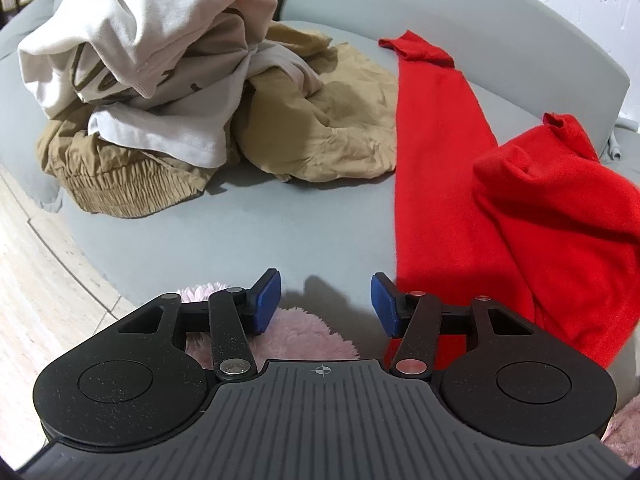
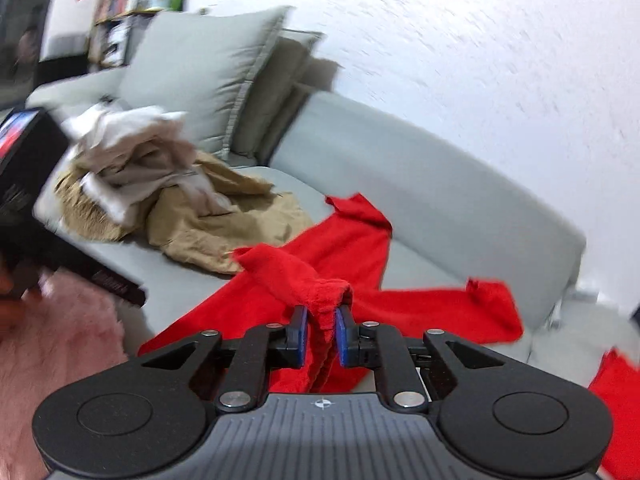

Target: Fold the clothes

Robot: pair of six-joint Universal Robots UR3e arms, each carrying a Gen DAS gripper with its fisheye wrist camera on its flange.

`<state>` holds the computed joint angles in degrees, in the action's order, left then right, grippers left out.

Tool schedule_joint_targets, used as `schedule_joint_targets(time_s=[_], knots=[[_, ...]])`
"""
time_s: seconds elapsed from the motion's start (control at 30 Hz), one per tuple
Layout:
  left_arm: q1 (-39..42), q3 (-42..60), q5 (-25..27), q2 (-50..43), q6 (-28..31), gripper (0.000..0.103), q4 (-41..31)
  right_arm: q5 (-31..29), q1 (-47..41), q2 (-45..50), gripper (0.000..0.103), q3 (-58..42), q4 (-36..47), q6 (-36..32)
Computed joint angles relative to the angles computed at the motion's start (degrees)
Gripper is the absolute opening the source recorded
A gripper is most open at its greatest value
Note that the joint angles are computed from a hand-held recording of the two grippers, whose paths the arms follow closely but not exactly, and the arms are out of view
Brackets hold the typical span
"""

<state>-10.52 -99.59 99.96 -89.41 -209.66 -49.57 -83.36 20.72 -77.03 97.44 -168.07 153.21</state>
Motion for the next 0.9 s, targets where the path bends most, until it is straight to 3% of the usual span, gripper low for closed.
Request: schedule_joint_targets(time_s=[0.1,0.17,0.27,0.3,0.33,0.4,0.47,0.6,0.7,0.9], knots=[[-0.25,-0.04,0.75,0.33,-0.04,0.055,-0.13,2.03,1.68,1.01,0.004,-0.29,3.39,-2.53],[-0.14,-0.59,1.24,1.16,-0.06,0.055,-0.24,7.08,1.56,2.51,0.004,-5.12,17.86,-4.74],[0.23,-1.52,1.61,2.42,0.0,0.055,-0.31,11.44,0.57,3.32,0.006,-9.38,31.32,-6.35],[0.56,-2.11,1.46,3.05,0.0,0.055,-0.13,13.19,-0.3,2.81,0.011,-9.86,34.05,-6.09],[1.03,-2.87,1.15,3.84,-0.08,0.055,0.2,15.95,-2.07,1.59,0.025,-10.2,37.45,-5.21],[1.65,-3.62,0.6,4.63,-0.28,0.055,0.58,19.97,-5.3,-0.95,0.04,-9.94,41.56,-3.9],[1.65,-3.5,0.5,4.56,-0.35,0.055,0.62,25.4,-10.46,-5.11,0.043,-8.52,45.47,-2.67],[0.18,-1.43,0.92,2.85,0.32,0.055,-0.13,30.5,-18.51,-11.46,0.042,-3.81,46.89,0.08],[-0.5,-0.77,-3.46,3.0,4.08,0.054,1.3,26.23,-19.56,-12.16,0.034,-0.76,39.93,5.29],[-2.14,3.31,-8.96,-0.09,8.25,0.058,-1.03,24.6,-16.47,-6.31,0.037,-2.16,33.93,8.35]])
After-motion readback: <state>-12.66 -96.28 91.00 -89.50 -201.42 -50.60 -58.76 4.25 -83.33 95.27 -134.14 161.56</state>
